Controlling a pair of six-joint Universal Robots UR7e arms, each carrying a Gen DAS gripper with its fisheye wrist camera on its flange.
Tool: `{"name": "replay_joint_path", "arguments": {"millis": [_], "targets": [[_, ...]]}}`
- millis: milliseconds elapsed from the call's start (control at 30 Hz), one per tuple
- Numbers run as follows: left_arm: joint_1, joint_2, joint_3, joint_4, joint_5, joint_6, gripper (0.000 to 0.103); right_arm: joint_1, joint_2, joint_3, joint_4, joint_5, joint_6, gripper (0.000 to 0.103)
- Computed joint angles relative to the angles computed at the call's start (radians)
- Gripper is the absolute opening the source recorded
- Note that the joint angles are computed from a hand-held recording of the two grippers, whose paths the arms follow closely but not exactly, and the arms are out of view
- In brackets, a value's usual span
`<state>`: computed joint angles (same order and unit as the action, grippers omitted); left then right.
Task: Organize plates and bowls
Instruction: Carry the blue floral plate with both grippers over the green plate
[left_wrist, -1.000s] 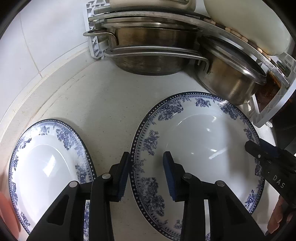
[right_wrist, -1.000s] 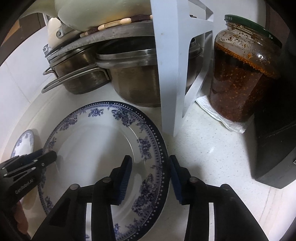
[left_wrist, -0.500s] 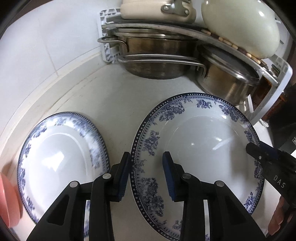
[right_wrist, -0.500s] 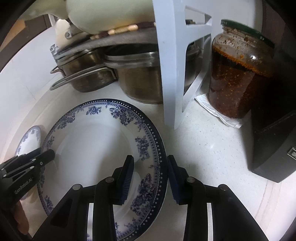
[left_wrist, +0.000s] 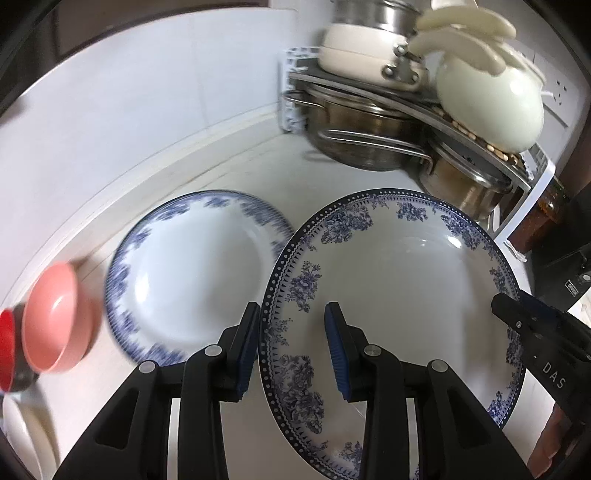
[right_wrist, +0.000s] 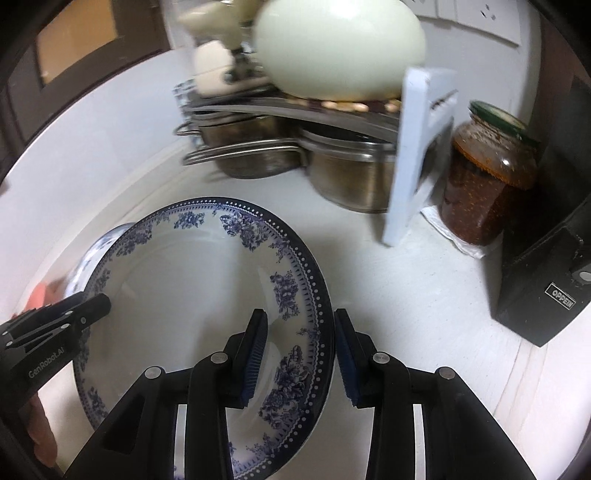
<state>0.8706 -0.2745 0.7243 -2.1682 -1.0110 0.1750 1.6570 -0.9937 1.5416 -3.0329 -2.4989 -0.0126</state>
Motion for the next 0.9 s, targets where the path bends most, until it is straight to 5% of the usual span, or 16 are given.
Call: {"name": "replay_joint_path", "arguments": {"millis": [900], "targets": [[0.050, -0.542, 0.661, -0.208, 0.149, -0.227, 0.035, 0.224, 0.103, 0.025, 0.073, 0.028, -0.029, 0.038]]}}
